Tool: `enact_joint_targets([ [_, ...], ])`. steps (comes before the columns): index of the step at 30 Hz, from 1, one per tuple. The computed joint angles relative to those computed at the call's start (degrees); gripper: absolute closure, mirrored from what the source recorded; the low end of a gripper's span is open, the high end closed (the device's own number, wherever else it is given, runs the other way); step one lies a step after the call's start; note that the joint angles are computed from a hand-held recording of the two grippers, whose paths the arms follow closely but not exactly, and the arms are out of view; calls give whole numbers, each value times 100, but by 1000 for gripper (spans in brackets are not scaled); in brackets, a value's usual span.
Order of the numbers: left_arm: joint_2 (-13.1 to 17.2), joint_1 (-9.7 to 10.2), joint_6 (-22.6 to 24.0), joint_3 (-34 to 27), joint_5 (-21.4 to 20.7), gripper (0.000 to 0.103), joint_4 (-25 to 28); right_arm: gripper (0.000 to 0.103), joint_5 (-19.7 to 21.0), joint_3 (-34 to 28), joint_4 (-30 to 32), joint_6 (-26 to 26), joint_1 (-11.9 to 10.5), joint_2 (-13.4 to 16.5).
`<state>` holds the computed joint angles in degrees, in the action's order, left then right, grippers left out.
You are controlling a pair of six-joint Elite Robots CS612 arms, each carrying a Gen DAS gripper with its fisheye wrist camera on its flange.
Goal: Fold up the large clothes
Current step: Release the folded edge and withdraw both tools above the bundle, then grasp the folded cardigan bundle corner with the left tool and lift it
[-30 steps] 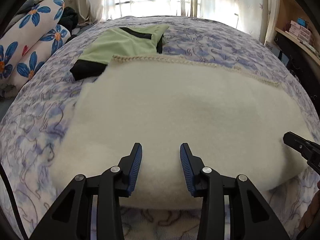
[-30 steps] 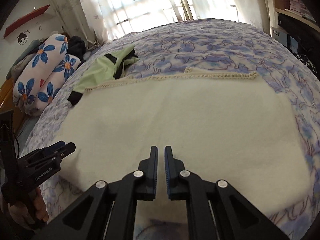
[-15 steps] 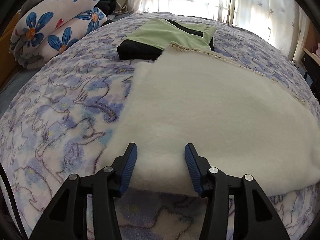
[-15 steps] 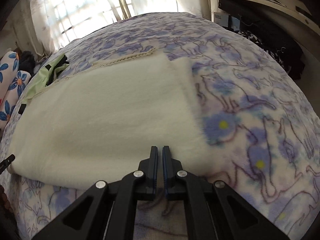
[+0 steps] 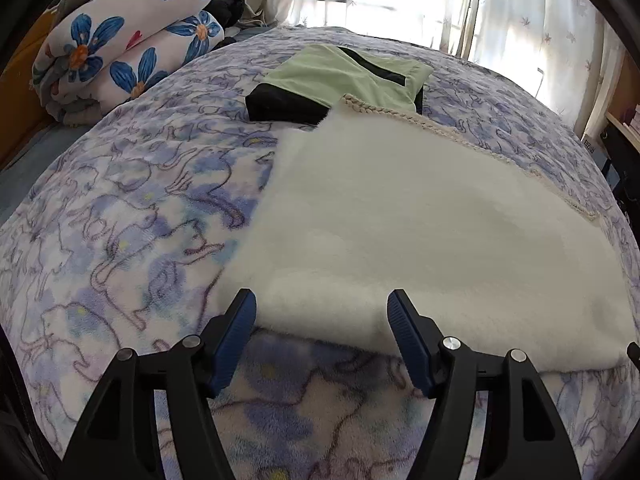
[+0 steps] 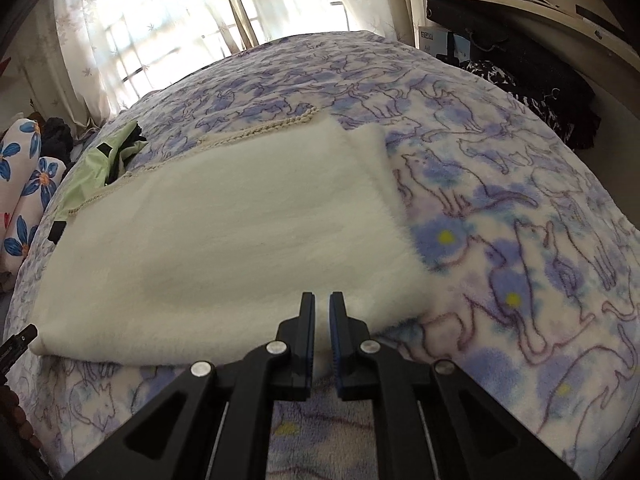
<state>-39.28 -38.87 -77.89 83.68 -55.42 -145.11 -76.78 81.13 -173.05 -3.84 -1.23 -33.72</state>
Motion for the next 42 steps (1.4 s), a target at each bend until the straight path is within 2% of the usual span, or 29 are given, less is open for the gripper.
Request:
enact_joint_targets([
  [12,-299,-242,-58,324,-47,36,-257,96,410,625,-333,-98,-15,-382],
  [23,-270,-362,407,317,-312,35,-765,96,694,997,-352,-610,113,-560],
  [25,-244,-353,520,317,-452,31,-933,94,746,1031,-381,-720,134,-573],
  [27,-211,-347,595,332,-561,26,-1146,89,788,1048,-410,-815,159,-577],
  [30,-117,-305,699,322,-779,25,-1547,80,845,1061,-526,-921,196,-566],
  [36,121,-127,713,236,-1458,25,-2242,80,1006,923,-544,-1006,271,-474],
  [42,377,49,572,138,-1818,25,-2732,79,1240,678,-483,-935,344,-322],
])
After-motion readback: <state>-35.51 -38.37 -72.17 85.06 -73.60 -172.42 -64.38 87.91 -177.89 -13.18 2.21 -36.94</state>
